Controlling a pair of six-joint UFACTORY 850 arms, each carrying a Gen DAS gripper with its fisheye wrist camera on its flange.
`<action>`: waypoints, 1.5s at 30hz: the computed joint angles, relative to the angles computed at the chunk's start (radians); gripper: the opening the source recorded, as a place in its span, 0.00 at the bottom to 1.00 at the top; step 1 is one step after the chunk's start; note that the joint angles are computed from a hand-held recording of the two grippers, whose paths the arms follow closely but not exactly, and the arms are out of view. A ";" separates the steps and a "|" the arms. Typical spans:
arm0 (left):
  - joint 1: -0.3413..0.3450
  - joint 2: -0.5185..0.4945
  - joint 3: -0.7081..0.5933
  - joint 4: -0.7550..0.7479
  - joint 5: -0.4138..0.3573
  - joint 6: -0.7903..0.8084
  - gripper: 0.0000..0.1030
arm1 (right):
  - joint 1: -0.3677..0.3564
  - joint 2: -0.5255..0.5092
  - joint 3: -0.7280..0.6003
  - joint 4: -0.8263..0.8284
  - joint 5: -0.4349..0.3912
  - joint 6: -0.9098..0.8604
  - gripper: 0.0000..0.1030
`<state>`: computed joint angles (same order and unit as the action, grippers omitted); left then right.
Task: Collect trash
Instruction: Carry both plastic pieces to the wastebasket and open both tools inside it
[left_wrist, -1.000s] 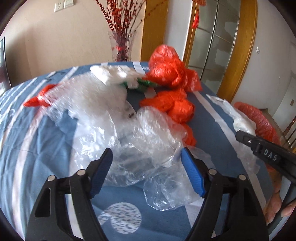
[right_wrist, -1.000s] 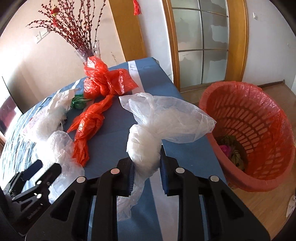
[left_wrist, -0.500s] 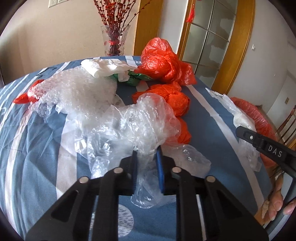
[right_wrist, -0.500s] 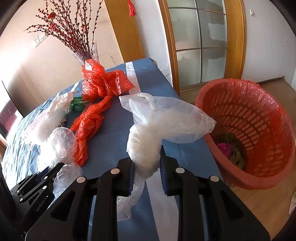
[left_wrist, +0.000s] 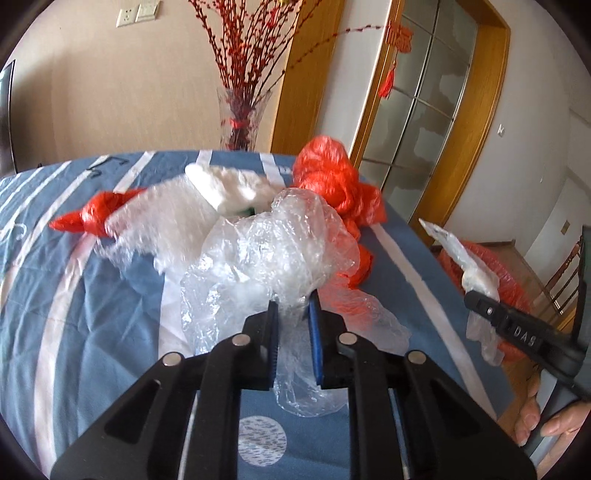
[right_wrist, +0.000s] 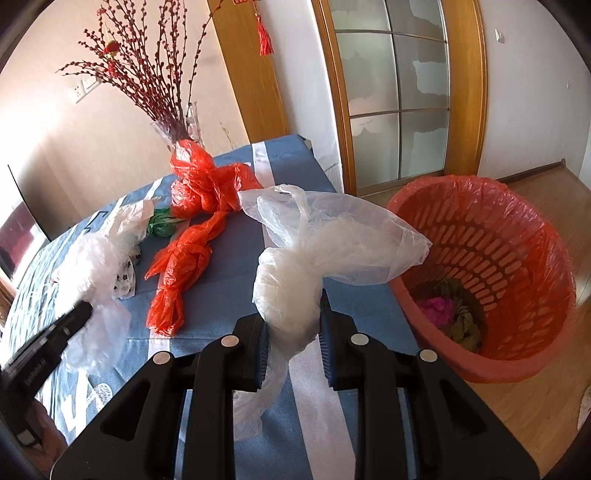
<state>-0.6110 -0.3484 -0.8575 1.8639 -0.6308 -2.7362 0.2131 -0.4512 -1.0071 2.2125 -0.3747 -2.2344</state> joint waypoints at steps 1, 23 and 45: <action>-0.001 0.004 -0.003 -0.002 -0.004 0.008 0.15 | -0.002 0.003 0.003 0.011 -0.003 -0.013 0.23; -0.040 -0.132 -0.259 0.040 0.077 0.174 0.15 | -0.110 0.042 0.047 0.181 -0.045 -0.183 0.23; -0.030 -0.413 -0.668 0.046 0.356 0.300 0.15 | -0.272 -0.060 -0.080 0.081 -0.051 0.037 0.23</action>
